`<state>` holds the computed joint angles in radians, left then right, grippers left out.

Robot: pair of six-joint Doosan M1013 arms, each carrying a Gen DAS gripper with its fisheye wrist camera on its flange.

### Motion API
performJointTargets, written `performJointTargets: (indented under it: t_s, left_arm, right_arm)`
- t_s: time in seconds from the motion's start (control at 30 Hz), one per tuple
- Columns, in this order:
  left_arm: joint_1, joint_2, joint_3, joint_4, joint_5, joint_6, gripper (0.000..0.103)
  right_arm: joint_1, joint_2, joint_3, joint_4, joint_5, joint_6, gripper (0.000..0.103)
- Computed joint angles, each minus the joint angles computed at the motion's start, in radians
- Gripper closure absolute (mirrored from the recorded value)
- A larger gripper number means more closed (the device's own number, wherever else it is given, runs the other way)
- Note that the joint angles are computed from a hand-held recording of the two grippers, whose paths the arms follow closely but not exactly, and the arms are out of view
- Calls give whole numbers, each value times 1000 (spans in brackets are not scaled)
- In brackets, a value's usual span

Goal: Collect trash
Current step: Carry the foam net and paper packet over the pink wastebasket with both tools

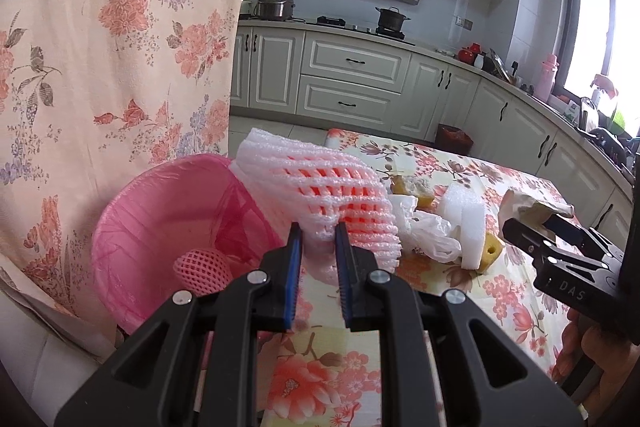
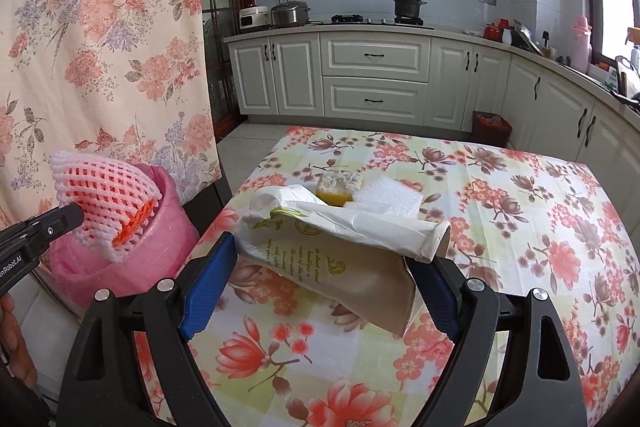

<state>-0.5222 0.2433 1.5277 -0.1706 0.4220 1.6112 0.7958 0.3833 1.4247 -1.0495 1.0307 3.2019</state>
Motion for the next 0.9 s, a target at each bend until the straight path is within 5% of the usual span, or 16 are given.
performJointTargets:
  t_s: [0.9]
  left_arm:
    - [105,-18,18,164,-42,-218,87]
  right_arm:
    - [2,139,-276,51,-86,-282,23]
